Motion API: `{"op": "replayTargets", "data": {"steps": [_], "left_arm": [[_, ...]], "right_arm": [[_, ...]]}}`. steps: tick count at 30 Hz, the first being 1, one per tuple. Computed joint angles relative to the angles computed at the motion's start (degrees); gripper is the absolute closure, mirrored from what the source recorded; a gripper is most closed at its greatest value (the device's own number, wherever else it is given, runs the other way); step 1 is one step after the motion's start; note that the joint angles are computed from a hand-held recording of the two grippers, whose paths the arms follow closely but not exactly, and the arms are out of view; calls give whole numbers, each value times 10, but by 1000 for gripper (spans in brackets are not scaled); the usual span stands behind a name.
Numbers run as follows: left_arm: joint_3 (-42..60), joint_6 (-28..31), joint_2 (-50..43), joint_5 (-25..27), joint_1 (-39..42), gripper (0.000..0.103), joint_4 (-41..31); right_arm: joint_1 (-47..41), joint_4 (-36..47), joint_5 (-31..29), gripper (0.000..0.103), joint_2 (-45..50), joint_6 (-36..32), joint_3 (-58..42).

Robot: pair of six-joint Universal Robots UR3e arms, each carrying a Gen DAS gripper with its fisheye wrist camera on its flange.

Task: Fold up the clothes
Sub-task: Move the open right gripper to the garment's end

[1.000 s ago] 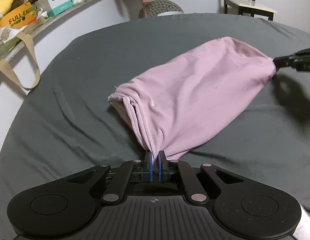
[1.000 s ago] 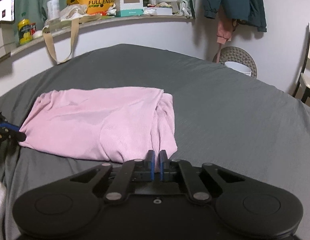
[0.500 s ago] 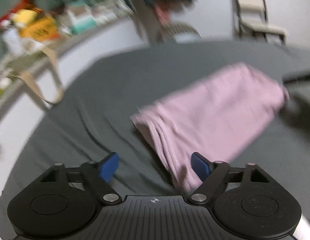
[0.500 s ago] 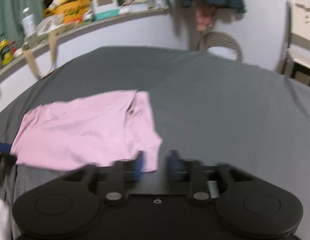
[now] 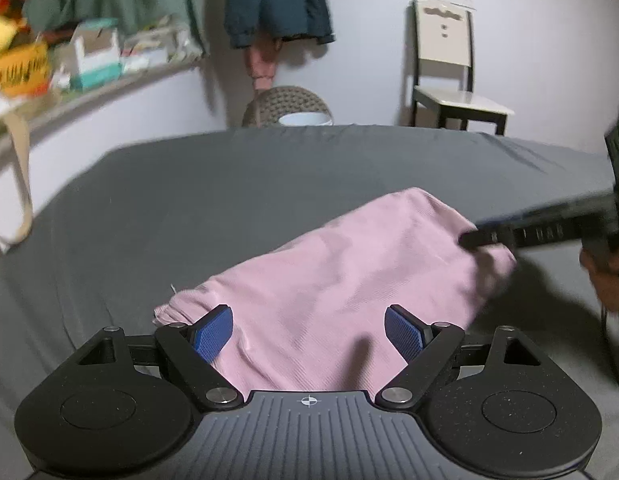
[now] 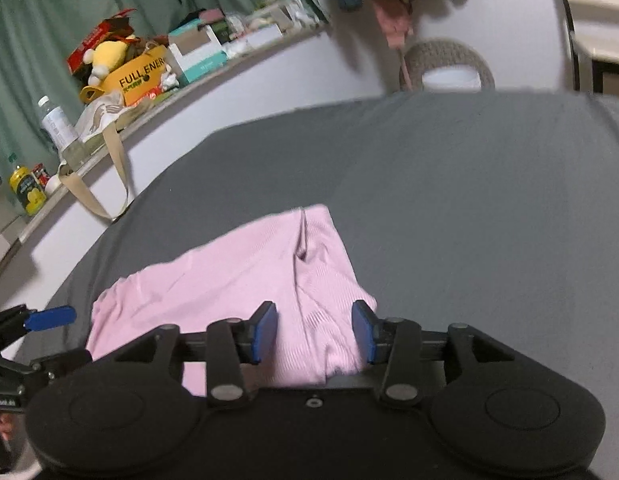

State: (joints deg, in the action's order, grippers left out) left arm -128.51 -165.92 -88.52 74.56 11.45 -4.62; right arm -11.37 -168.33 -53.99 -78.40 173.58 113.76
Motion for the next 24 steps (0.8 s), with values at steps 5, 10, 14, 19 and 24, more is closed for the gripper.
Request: {"op": "replayTargets", "data": {"steps": [5,10,14,19,24], "left_arm": [[9,-36,-33,-26,39,19,-32],[-25,-65,-13,-19,55,19,2],[-49,-107,-2,-4,58,19,61],[-44,-168,-7,-34,39,19,130],[23,-131,-35,-76,-12,13,76]], "right_arm": [[40,-15,-35,71,50,-16,-40],[55,-39,-82,72,56,-36,-36],[40,-24,-66,71,45,-35,-32],[2,33,-32,53,-1,5,-21],[-38,182,6,50,-57,21,-34]]}}
